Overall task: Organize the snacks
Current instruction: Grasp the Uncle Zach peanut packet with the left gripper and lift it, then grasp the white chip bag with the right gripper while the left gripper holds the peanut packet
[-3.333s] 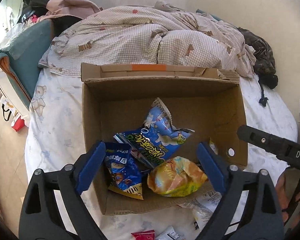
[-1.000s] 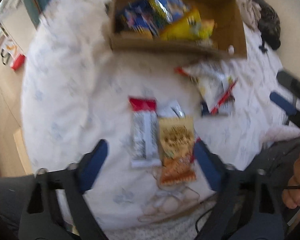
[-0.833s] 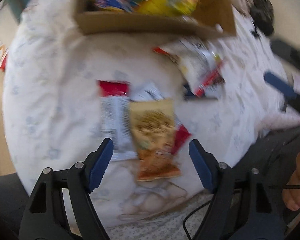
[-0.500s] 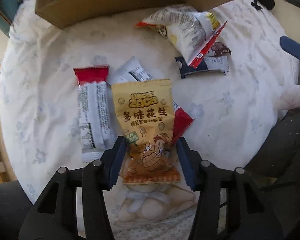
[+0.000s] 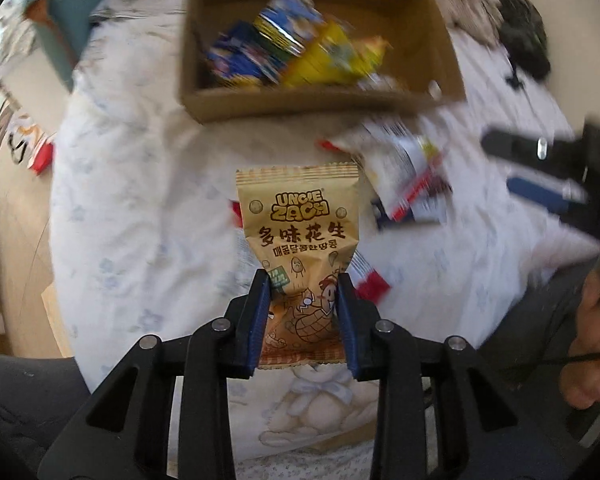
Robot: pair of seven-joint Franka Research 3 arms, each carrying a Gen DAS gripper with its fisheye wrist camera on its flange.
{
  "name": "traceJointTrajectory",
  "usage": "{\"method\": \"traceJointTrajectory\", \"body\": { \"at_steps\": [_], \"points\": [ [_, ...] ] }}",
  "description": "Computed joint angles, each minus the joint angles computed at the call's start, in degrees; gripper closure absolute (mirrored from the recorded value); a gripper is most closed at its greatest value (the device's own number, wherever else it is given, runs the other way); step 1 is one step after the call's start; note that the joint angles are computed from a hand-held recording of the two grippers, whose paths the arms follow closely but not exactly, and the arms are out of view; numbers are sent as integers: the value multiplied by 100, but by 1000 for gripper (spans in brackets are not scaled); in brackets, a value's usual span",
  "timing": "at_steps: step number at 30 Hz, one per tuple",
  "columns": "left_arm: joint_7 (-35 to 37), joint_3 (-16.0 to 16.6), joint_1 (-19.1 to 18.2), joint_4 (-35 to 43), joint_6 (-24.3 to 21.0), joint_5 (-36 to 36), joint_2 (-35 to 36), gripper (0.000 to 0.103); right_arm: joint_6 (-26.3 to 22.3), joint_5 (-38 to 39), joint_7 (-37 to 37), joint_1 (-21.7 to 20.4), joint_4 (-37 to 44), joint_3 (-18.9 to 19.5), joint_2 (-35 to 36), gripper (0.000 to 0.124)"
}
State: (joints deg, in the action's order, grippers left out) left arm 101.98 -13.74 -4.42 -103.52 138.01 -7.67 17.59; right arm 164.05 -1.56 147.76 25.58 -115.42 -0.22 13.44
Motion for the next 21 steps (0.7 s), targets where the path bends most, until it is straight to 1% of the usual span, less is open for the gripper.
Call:
{"method": "traceJointTrajectory", "body": {
  "at_steps": [3, 6, 9, 10, 13, 14, 16, 17, 19, 21],
  "points": [
    [-248, 111, 27, 163, 167, 106, 104, 75, -57, 306, -232, -123, 133, 127, 134, 40],
    [-535, 164, 74, 331, 192, 166, 208, 75, -397, 291, -454, -126, 470, 93, 330, 40],
    [-757, 187, 145, 483, 126, 198, 298, 75, -942, 250, -967, -201, 999, 122, 607, 39],
    [-830, 187, 167, 552, 78, 188, 346, 75, -1278, 143, -1166, -193, 1275, 103, 758, 35],
    [-1009, 172, 201, 560, 77, 180, 381, 75, -2203, -539, -1390, 61, 2030, -121, 1205, 34],
    [-1024, 161, 201, 555, 76, 202, 378, 75, -2287, -575, -1486, 65, 2155, -106, 1297, 34],
    [-1013, 134, 213, 594, 52, 212, 409, 75, -2451, -423, -2037, -36, 2508, 71, 1559, 34],
    [-1009, 128, 219, 609, 45, 219, 422, 75, -2563, -428, -2197, -15, 2654, 73, 1653, 34],
    [-1010, 118, 215, 634, 12, 245, 449, 75, -2919, -832, -2271, 242, 3089, -129, 1916, 34],
    [-1029, 117, 202, 652, -11, 281, 477, 75, -3185, -1001, -2291, 348, 3399, -225, 2124, 34]
  ]
}}
